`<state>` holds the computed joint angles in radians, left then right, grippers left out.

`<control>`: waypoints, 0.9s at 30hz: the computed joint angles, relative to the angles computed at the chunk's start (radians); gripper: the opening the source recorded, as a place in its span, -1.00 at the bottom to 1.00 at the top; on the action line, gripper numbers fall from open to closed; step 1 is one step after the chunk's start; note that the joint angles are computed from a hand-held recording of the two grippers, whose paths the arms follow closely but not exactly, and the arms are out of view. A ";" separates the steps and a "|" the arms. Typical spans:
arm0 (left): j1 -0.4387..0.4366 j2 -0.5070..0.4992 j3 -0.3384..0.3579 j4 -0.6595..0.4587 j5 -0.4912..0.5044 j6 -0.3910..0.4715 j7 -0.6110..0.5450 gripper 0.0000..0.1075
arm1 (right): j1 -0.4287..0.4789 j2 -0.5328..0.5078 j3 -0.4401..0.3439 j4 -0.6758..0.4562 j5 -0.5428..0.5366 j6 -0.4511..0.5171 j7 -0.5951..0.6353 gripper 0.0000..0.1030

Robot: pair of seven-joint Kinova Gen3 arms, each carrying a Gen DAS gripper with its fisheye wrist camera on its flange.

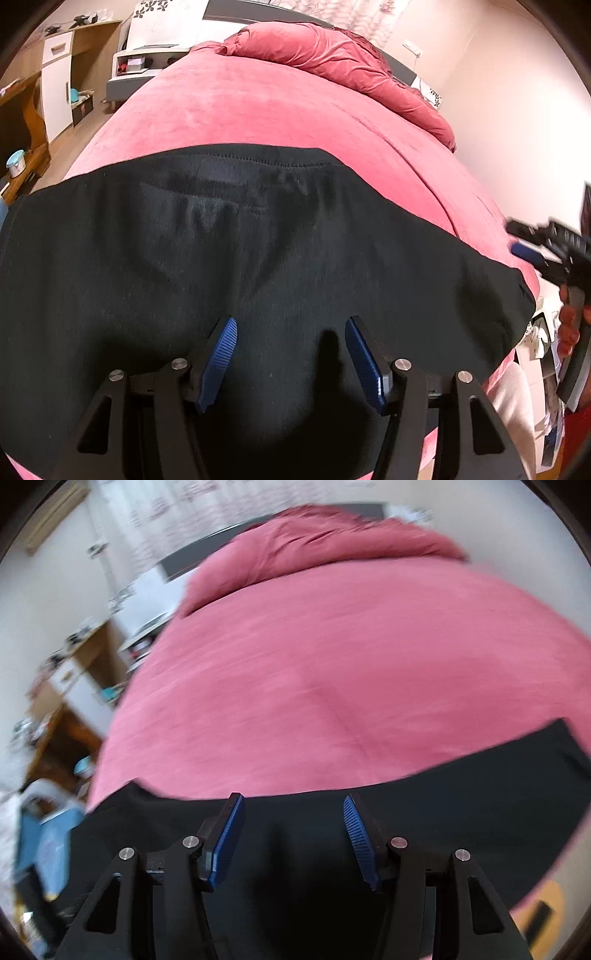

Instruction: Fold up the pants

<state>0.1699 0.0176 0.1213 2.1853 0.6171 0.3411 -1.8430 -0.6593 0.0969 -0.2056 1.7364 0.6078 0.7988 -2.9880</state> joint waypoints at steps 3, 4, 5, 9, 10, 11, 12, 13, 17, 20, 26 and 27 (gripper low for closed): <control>0.002 -0.019 -0.001 0.047 0.120 -0.032 -0.098 0.16 | 0.117 0.092 -0.106 -0.068 -0.117 -0.119 0.122 0.09; 0.003 -0.026 -0.006 0.062 0.160 -0.036 -0.136 0.16 | 0.161 0.126 -0.152 -0.093 -0.146 -0.140 0.163 0.09; 0.006 -0.032 -0.018 0.073 0.201 -0.034 -0.177 0.16 | 0.201 0.153 -0.198 -0.118 -0.167 -0.150 0.203 0.09; 0.004 -0.061 -0.066 0.123 0.347 -0.011 -0.339 0.16 | 0.277 0.278 -0.304 -0.240 -0.272 -0.192 0.366 0.09; 0.001 -0.061 -0.062 0.128 0.388 -0.012 -0.380 0.16 | 0.265 0.303 -0.288 -0.269 -0.313 -0.210 0.406 0.09; -0.001 -0.067 -0.069 0.139 0.420 -0.007 -0.418 0.16 | 0.247 0.326 -0.263 -0.299 -0.354 -0.216 0.443 0.09; -0.003 -0.077 -0.076 0.152 0.442 -0.002 -0.446 0.16 | 0.237 0.345 -0.244 -0.322 -0.394 -0.221 0.481 0.09; -0.004 -0.082 -0.079 0.158 0.453 0.002 -0.458 0.16 | 0.229 0.368 -0.230 -0.352 -0.431 -0.215 0.518 0.09; -0.025 -0.101 -0.105 0.181 0.512 0.028 -0.533 0.16 | 0.247 0.497 -0.270 -0.509 -0.499 -0.116 0.630 0.09; -0.043 -0.122 -0.126 0.208 0.548 0.048 -0.600 0.16 | 0.280 0.566 -0.305 -0.577 -0.612 -0.069 0.744 0.07; -0.066 -0.137 -0.134 0.240 0.599 0.065 -0.701 0.16 | 0.373 0.634 -0.414 -0.590 -0.752 -0.050 0.985 0.01; -0.071 -0.138 -0.134 0.245 0.607 0.066 -0.717 0.16 | 0.385 0.656 -0.428 -0.602 -0.784 -0.045 1.026 0.01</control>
